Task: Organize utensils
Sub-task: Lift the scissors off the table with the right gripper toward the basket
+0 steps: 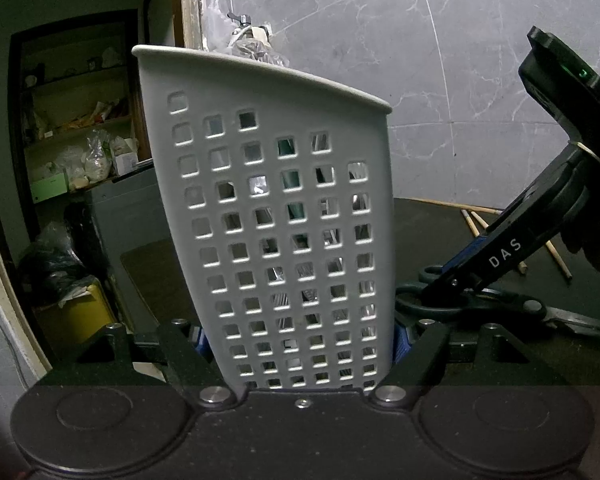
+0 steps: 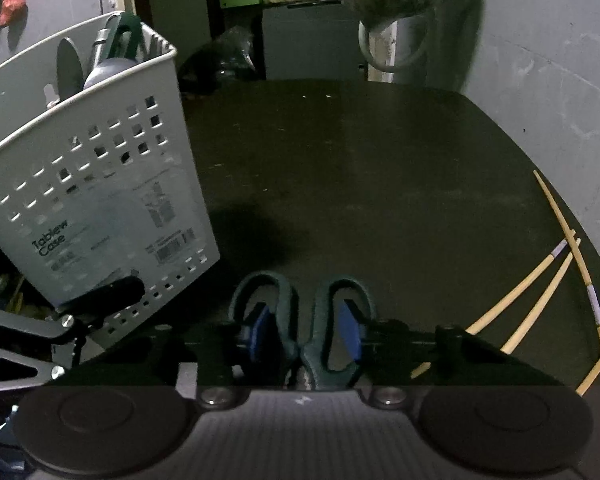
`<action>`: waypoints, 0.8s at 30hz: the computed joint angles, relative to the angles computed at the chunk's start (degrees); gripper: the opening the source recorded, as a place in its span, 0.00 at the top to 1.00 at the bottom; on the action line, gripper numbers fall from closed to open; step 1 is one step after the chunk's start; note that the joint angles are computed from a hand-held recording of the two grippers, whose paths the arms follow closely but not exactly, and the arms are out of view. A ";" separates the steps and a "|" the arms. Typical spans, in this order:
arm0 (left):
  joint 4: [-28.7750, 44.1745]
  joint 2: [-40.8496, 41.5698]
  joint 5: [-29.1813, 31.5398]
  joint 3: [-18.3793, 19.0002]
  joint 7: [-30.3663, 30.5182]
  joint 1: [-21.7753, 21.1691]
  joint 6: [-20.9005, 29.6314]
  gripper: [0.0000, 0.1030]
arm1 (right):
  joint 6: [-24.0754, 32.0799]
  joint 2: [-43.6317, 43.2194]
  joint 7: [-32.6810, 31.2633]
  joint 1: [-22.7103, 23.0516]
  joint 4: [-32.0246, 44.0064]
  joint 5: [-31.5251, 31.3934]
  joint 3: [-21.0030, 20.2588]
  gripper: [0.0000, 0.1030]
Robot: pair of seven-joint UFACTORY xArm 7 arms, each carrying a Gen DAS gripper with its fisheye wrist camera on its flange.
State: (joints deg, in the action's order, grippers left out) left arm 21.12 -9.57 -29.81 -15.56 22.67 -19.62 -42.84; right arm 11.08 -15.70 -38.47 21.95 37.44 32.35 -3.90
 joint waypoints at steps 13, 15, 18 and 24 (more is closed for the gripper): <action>-0.93 -0.03 2.07 0.77 -1.77 0.10 -0.50 0.24 | -2.71 0.67 8.59 -2.49 -0.67 -6.83 2.99 0.68; -0.96 0.00 2.40 0.83 -1.98 0.22 -0.52 0.24 | -2.65 0.70 8.46 -1.54 -0.57 -6.56 1.98 0.68; -1.07 0.01 2.66 0.84 -2.23 0.33 -0.61 0.24 | -2.12 0.60 6.85 0.09 -0.26 -5.12 0.17 0.69; -1.10 0.06 3.06 0.91 -2.39 0.50 -0.62 0.24 | -5.03 -1.22 -6.61 9.34 -1.57 8.11 -7.62 0.69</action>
State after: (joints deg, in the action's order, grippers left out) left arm 20.02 -9.51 -26.75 -14.65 20.28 -19.12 -43.46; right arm 6.05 -16.92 -45.08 31.29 35.88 40.46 -11.52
